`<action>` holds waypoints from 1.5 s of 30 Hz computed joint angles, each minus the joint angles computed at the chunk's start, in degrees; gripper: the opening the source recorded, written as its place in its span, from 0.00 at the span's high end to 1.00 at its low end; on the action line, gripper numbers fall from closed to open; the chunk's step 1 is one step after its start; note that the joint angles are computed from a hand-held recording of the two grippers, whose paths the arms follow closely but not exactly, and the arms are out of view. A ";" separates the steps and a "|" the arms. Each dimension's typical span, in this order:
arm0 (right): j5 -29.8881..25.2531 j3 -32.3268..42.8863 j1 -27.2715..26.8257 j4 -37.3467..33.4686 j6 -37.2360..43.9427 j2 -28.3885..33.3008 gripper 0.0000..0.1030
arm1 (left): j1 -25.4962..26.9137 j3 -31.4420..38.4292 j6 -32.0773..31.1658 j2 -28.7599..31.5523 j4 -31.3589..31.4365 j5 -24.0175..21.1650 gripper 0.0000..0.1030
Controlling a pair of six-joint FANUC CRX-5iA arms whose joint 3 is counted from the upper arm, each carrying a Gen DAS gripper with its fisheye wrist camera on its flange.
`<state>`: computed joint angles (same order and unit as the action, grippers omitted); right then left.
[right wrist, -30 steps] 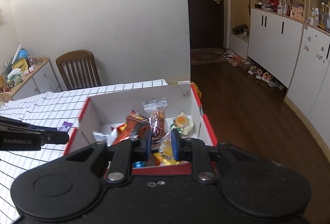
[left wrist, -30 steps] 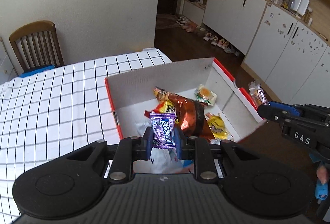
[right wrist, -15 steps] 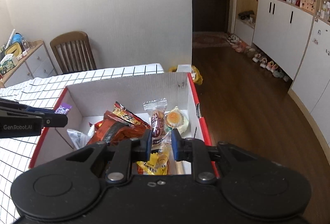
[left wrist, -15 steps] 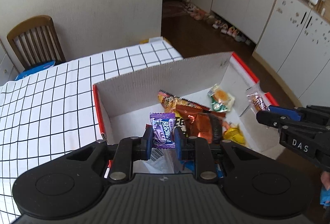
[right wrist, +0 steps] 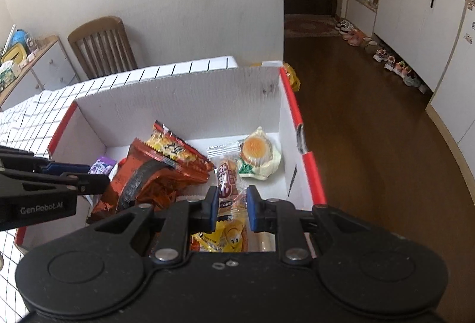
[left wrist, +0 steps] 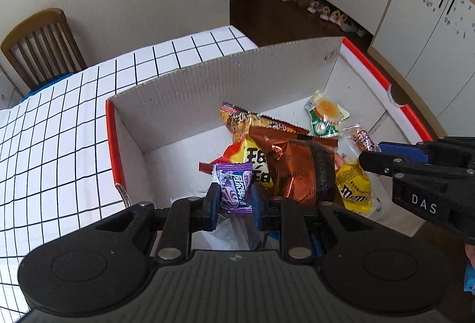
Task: Organize snacks
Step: 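Open the left tool releasing the purple candy while the right tool releases the pastry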
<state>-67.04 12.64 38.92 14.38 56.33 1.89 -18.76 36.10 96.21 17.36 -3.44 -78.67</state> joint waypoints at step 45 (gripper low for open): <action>2.92 -7.00 9.60 10.87 -6.27 -11.60 0.38 | 2.74 -16.52 1.39 -18.06 7.09 12.20 0.77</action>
